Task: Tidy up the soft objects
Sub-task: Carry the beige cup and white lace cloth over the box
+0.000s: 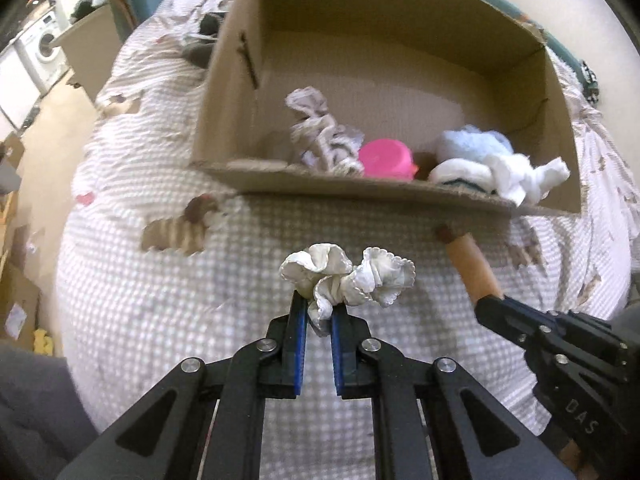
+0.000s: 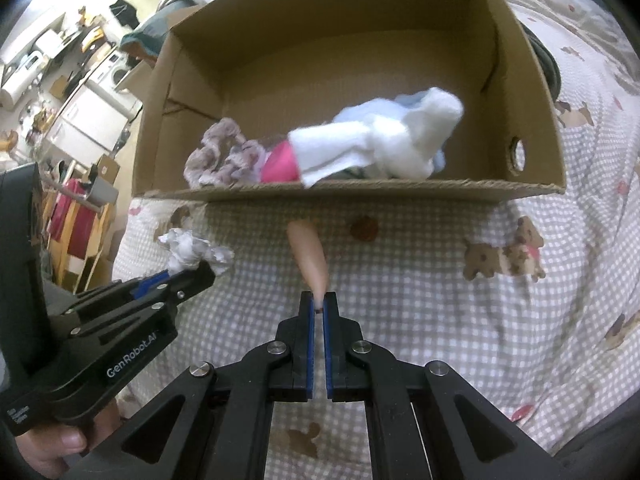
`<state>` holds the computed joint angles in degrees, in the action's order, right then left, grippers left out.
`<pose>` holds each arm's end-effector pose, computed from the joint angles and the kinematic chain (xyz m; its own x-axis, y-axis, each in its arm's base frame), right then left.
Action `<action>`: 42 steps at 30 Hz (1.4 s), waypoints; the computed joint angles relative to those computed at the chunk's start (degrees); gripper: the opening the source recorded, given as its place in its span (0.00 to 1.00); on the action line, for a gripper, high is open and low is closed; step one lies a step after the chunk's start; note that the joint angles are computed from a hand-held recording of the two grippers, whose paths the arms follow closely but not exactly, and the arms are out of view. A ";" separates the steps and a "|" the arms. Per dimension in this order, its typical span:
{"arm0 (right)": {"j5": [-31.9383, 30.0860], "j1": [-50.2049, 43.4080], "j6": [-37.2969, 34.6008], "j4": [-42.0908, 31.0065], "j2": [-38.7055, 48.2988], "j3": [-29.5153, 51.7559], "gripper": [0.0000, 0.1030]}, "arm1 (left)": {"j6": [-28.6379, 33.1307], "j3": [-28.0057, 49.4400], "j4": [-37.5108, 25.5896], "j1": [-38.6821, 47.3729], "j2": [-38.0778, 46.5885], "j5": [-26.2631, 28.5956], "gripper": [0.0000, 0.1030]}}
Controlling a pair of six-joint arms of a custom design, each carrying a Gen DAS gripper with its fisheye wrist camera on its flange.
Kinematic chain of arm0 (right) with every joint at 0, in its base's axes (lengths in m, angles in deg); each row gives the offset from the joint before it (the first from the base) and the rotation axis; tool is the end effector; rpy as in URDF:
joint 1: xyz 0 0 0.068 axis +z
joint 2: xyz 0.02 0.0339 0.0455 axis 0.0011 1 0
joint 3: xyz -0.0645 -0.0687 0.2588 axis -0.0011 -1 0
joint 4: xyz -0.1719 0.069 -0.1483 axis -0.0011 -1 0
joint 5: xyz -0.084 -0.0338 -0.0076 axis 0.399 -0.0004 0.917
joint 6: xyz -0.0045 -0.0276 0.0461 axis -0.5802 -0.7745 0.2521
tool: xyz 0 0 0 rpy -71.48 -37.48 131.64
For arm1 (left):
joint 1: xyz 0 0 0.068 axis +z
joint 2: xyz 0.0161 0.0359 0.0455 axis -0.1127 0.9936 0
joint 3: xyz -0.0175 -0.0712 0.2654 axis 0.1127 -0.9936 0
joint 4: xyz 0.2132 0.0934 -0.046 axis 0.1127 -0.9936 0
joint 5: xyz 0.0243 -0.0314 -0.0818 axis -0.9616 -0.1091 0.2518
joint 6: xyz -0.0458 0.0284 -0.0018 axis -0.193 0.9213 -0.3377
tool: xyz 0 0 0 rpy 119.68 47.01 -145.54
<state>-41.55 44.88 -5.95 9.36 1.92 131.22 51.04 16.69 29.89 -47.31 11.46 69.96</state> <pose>0.1702 0.1611 0.2364 -0.8645 0.3886 -0.3188 0.2893 0.9034 0.3165 0.2359 -0.2042 0.2505 -0.8577 0.3887 -0.3364 0.4429 0.8910 -0.0996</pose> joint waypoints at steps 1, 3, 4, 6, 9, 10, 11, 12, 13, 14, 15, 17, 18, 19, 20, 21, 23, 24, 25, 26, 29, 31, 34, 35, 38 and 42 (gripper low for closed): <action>0.39 0.74 0.36 -0.17 0.23 0.34 0.06 | 0.31 -1.03 0.66 0.23 -0.46 -0.43 0.10; 1.16 2.12 0.78 -0.59 0.67 1.06 0.06 | 0.32 -1.82 0.63 0.08 -1.80 -1.34 0.10; 1.65 2.93 0.85 -1.12 1.22 1.86 0.06 | -0.31 -2.43 0.60 -0.52 -2.90 -1.85 0.10; 2.55 4.24 0.79 -1.79 2.07 3.12 0.06 | -0.24 -4.62 2.07 -0.17 -4.79 -2.49 0.10; 4.09 6.06 0.97 -2.21 2.61 4.20 0.06 | -0.33 -5.15 2.42 0.48 -6.37 -3.23 0.10; 4.71 6.77 1.24 -2.31 2.58 4.50 0.06 | -0.46 -5.24 2.39 0.48 -6.82 -3.72 0.10; 5.30 7.42 1.48 -2.34 2.46 4.74 0.06 | -0.50 -5.38 2.44 0.46 -7.18 -4.15 0.10; 5.78 7.95 1.58 -2.21 2.19 4.86 0.06 | -0.59 -5.36 2.43 0.43 -7.47 -4.57 0.10; 6.43 8.50 1.59 -1.99 1.49 4.75 0.06 | -0.78 -5.52 2.35 0.46 -8.18 -4.92 0.10; 7.17 9.04 1.63 -1.93 1.04 4.88 0.06 | -0.87 -5.43 2.22 0.73 -8.73 -4.93 0.10; 7.96 9.60 1.52 -1.53 0.22 4.82 0.06 | -1.11 -5.34 1.91 0.87 -9.47 -4.97 0.10; 9.93 11.04 1.83 -1.56 -1.84 4.86 0.06 | -1.08 -4.55 1.44 1.59 -10.80 -4.89 0.10; 10.90 11.36 1.68 -1.27 -3.10 4.82 0.06 | -0.93 -3.98 1.28 1.78 -11.52 -4.72 0.10; 12.10 11.77 1.62 -0.79 -4.87 4.47 0.06 | -0.50 -2.91 0.88 1.95 -11.99 -4.60 0.10; 13.30 12.13 1.70 -0.77 -6.61 4.43 0.06 | -0.05 -1.89 0.56 2.04 -12.12 -4.50 0.10; 14.23 12.34 1.82 -1.03 -8.03 4.50 0.06 | 0.52 -0.58 0.16 2.16 -12.03 -4.38 0.10; 16.12 12.15 2.15 -3.22 -10.50 5.70 0.06 | 1.78 2.33 -0.32 2.30 -11.34 -4.76 0.10; 16.72 11.44 1.49 -4.35 -11.14 7.19 0.06 | 2.35 4.08 -0.13 2.51 -10.82 -4.94 0.10; 17.08 10.58 0.46 -4.74 -11.79 7.97 0.06 | 2.86 5.12 0.08 2.89 -10.40 -4.70 0.10; 18.05 10.04 -0.44 -5.75 -12.24 9.13 0.06 | 3.26 6.79 -0.11 3.05 -9.51 -4.45 0.10; 17.48 6.17 -3.99 -7.38 -14.12 11.12 0.06 | 4.67 12.72 -0.94 3.47 -5.67 -3.76 0.10; 15.98 2.60 -6.76 -7.63 -14.24 12.22 0.06 | 5.57 16.12 -1.38 3.69 -3.37 -3.36 0.10; 13.60 -2.95 -11.58 -7.00 -14.95 12.59 0.06 | 6.58 20.30 -1.97 3.89 0.16 -2.80 0.10; 12.01 -5.14 -13.43 -5.64 -15.39 12.00 0.06 | 7.00 21.45 -2.17 3.87 1.31 -2.74 0.10; 8.66 -9.70 -16.67 -2.36 -14.70 10.23 0.06 | 8.25 22.67 -1.54 3.77 3.76 -2.29 0.10; 5.86 -12.27 -17.77 3.02 -14.26 5.75 0.06 | 10.51 21.24 0.93 3.79 5.63 -1.61 0.10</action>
<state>-35.70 32.61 -23.71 12.38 -12.33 136.97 61.55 37.94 30.82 -43.52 17.09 68.35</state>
